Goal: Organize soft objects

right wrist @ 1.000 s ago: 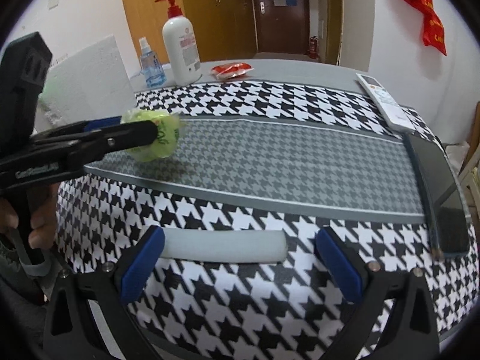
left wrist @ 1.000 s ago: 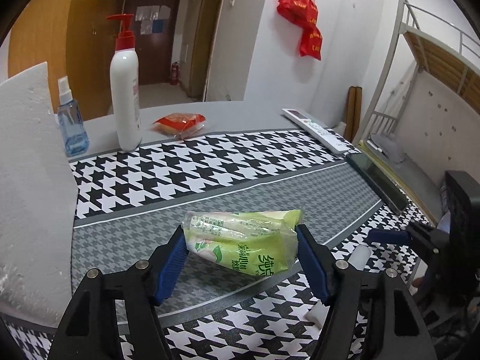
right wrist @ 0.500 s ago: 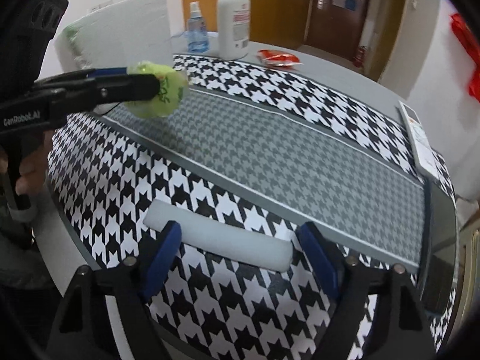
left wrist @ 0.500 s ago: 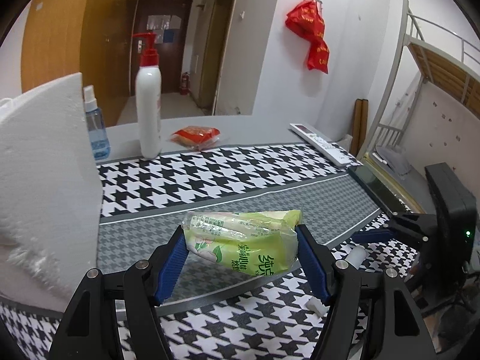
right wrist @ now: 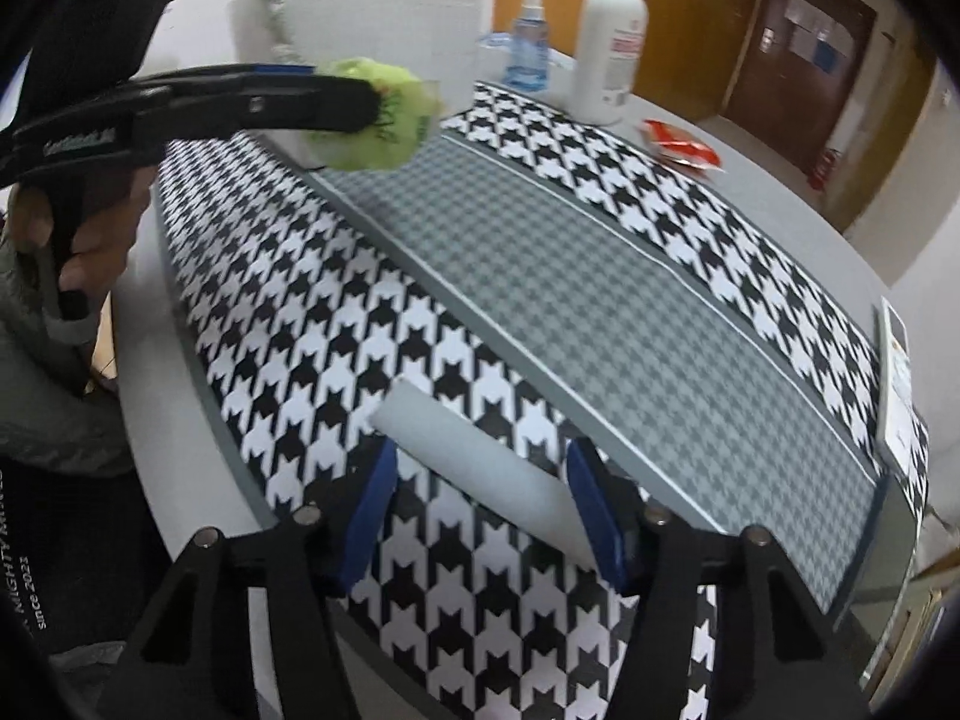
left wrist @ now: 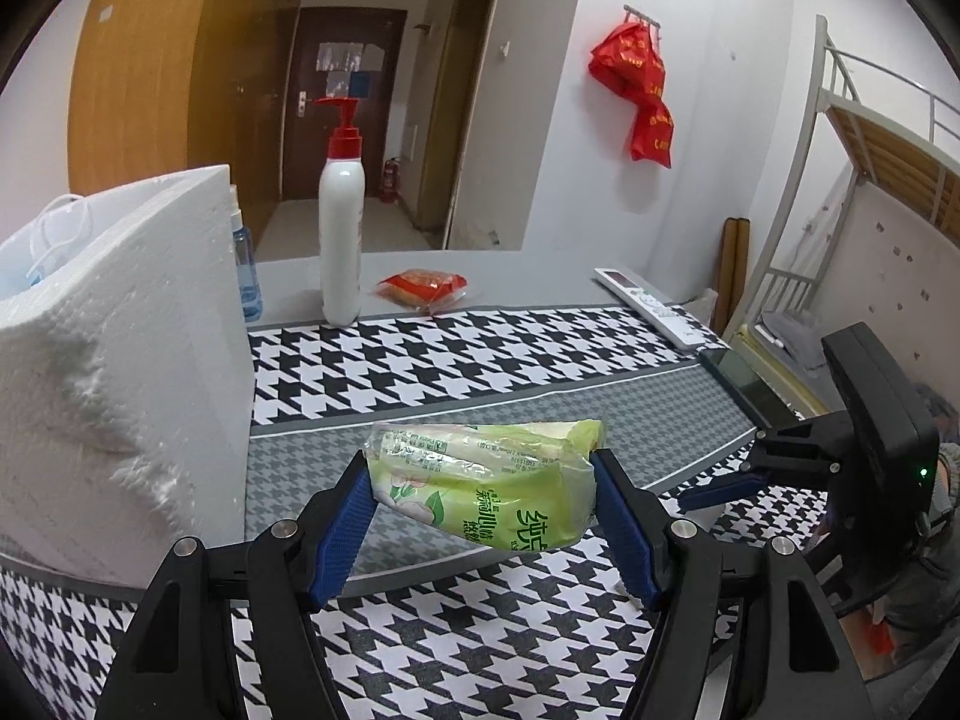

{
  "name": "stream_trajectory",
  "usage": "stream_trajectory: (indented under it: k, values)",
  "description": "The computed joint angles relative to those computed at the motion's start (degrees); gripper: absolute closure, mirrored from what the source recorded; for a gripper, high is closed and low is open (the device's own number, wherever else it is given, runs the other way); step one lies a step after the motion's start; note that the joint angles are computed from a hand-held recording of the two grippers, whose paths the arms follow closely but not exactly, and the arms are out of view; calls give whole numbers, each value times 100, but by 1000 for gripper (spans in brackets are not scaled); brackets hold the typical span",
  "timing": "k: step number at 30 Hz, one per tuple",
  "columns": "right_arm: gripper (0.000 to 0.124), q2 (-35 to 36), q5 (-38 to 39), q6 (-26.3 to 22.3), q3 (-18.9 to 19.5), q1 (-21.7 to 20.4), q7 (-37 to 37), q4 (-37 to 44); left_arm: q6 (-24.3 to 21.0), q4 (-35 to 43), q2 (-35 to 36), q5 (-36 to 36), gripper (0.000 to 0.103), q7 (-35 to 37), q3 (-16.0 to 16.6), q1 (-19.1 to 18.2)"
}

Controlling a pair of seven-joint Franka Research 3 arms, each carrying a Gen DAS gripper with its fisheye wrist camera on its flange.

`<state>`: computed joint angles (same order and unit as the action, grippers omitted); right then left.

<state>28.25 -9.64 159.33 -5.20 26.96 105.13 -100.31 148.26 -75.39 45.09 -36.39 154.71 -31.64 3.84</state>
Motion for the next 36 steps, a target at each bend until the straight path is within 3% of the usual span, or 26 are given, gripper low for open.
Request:
stream_trajectory:
  k: [5, 7, 10, 12, 20, 24, 26, 27, 33, 36]
  values:
    - [60, 135, 30, -190, 97, -75, -246, 181, 46, -56, -37, -32, 31, 4, -31, 40]
    - [60, 195, -118, -294, -39, 53, -179, 265, 63, -74, -47, -47, 31, 24, -42, 53]
    - [66, 254, 53, -259, 122, -107, -408, 341, 57, -86, -61, -52, 31, 9, -32, 55]
    - [76, 266, 301, -286, 318, -273, -681, 375, 64, -102, -74, -69, 32, 5, -37, 67]
    - [99, 261, 673, -58, 297, -272, -632, 340, 17, -78, -61, -67, 32, -9, -14, 48]
    - [104, 367, 654, 227, -100, -13, -3, 450, 96, -69, -53, -90, 32, 6, -31, 50]
    - [104, 445, 84, 87, -743, 466, 842, 584, 110, -47, -39, -48, 32, -46, 3, 18]
    - [104, 441, -32, 103, -838, 536, 1010, 575, 94, -36, -32, -22, 31, -79, 18, 8]
    - [104, 214, -550, 169, -679, 422, 1028, 317, 131, -69, -32, -36, 31, -36, -36, 67]
    - [104, 148, -812, -22, -610, 434, 941, 246, 159, -79, -43, -61, 31, -27, -66, 95]
